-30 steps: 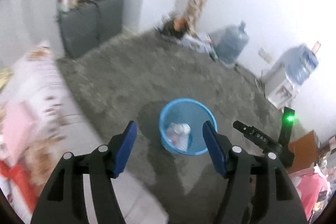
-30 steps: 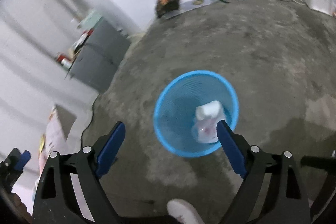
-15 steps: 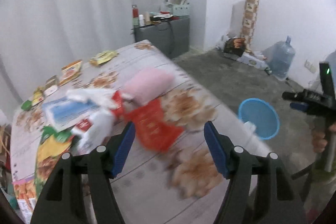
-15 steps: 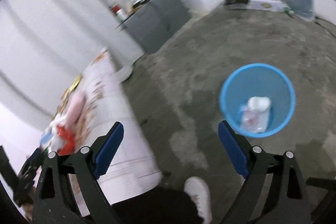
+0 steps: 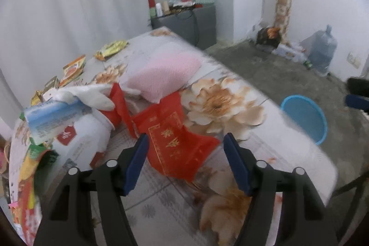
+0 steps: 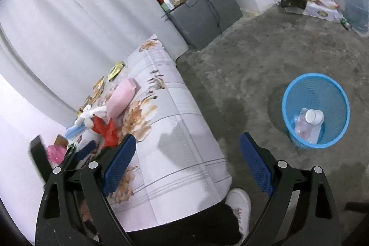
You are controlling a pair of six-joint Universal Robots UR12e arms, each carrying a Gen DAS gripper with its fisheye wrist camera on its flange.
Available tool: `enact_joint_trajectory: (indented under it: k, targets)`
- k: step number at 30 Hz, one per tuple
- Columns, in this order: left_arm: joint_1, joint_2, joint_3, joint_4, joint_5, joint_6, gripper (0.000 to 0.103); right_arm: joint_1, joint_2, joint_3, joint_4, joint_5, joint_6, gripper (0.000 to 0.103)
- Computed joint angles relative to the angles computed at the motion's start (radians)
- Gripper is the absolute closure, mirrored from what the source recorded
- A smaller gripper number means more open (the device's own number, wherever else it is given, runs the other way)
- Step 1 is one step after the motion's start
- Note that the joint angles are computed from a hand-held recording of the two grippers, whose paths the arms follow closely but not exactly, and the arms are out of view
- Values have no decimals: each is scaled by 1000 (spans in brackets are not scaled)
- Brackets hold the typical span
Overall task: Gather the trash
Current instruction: 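Return both grippers to the table and grasp the pink sponge with the right gripper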
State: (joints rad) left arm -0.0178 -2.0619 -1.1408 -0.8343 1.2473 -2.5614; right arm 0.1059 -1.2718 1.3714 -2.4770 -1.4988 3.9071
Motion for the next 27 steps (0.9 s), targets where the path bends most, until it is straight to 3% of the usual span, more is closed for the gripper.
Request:
enact_joint_trajectory:
  k: [3,4,8,19,22,27]
  targets:
    - [-6,-25,35,-60,37,-8,56,3,1,-3,0,5,-6,16]
    - [-2,-29,46,-78,20,-32,69,4,1,-4,0,8,-10,16]
    - [3,-38,67,-111,15,-49,93,3,10,-22,3,33,-26,16]
    - [38,2,32,-189,-81,-46,98,7,120,-201,37,131,-117,17]
    - [49,20,7,-201,-99,-37,98,9,184,-304,78,146,-156,26]
    - [64,36,-18,-203,-125,-48,98,25,329,-553,245,135,-267,44]
